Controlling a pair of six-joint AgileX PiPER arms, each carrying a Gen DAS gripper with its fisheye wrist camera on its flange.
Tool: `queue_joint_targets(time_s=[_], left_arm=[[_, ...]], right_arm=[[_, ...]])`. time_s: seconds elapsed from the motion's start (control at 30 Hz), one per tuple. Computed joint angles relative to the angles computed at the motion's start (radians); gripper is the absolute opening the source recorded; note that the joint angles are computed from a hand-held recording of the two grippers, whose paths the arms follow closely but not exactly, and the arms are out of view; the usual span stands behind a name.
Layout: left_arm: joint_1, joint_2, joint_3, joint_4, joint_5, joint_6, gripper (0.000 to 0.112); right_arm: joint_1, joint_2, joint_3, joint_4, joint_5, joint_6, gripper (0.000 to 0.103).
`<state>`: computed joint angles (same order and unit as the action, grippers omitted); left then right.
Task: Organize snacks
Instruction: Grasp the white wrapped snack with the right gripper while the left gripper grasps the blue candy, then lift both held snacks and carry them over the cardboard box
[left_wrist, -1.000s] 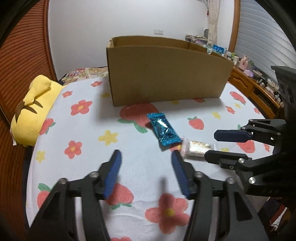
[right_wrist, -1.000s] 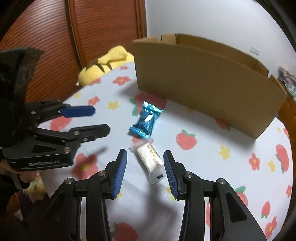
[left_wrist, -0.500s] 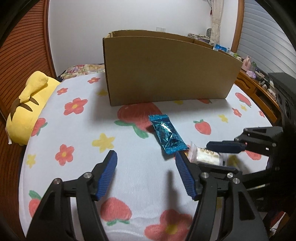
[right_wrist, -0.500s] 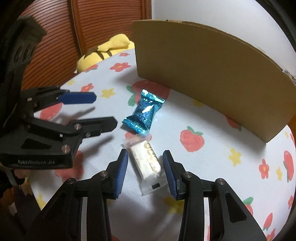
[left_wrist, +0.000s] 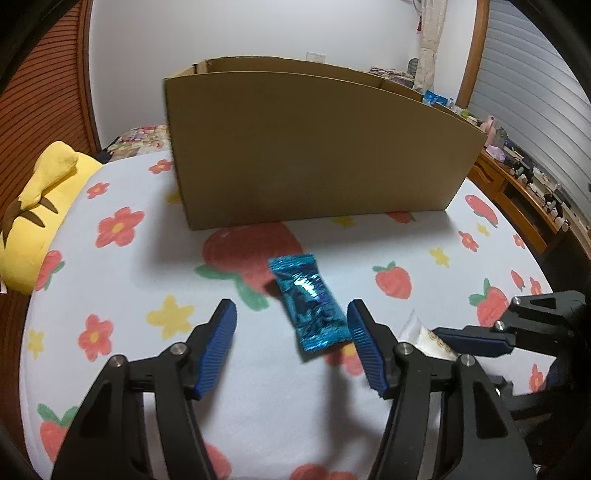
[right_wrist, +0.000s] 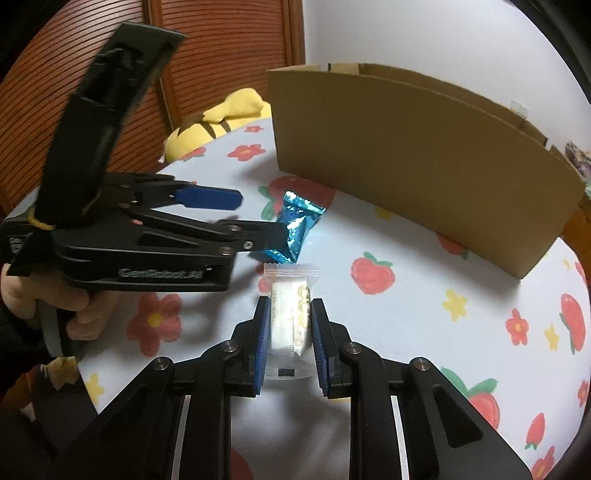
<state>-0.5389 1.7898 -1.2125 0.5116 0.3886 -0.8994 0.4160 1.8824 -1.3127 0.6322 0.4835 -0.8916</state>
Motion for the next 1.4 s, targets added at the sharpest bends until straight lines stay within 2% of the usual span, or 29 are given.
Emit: queue_joint_targets(time_s=[0.1, 0.3, 0.63, 0.73, 0.83, 0.93, 1.4], left_arm=[[-0.003, 0.026, -0.031, 0.011, 0.004, -0.015, 0.056], [-0.007, 0.065, -0.08, 0.001, 0.011, -0.011, 0.047], [-0.038, 0.1, -0.116, 0.059, 0.061, -0.039, 0.045], [-0.029, 0.109, -0.124, 0.017, 0.061, -0.004, 0.044], [-0.033, 0.109, -0.123, 0.036, 0.066, -0.024, 0.025], [-0.037, 0.11, -0.125, 0.034, 0.067, -0.009, 0.021], [-0.043, 0.112, -0.126, 0.053, 0.072, -0.025, 0.021]], right_arm=[[-0.022, -0.023, 0.037, 0.061, -0.021, -0.055, 0.02], [-0.084, -0.036, 0.062, 0.175, 0.013, -0.143, 0.02], [-0.118, -0.027, 0.067, 0.199, 0.017, -0.177, 0.02], [-0.123, -0.029, 0.066, 0.205, 0.022, -0.181, 0.02], [-0.125, -0.032, 0.069, 0.209, 0.025, -0.188, 0.02], [-0.118, -0.031, 0.067, 0.208, 0.01, -0.188, 0.02], [-0.109, -0.037, 0.083, 0.193, -0.021, -0.152, 0.02]])
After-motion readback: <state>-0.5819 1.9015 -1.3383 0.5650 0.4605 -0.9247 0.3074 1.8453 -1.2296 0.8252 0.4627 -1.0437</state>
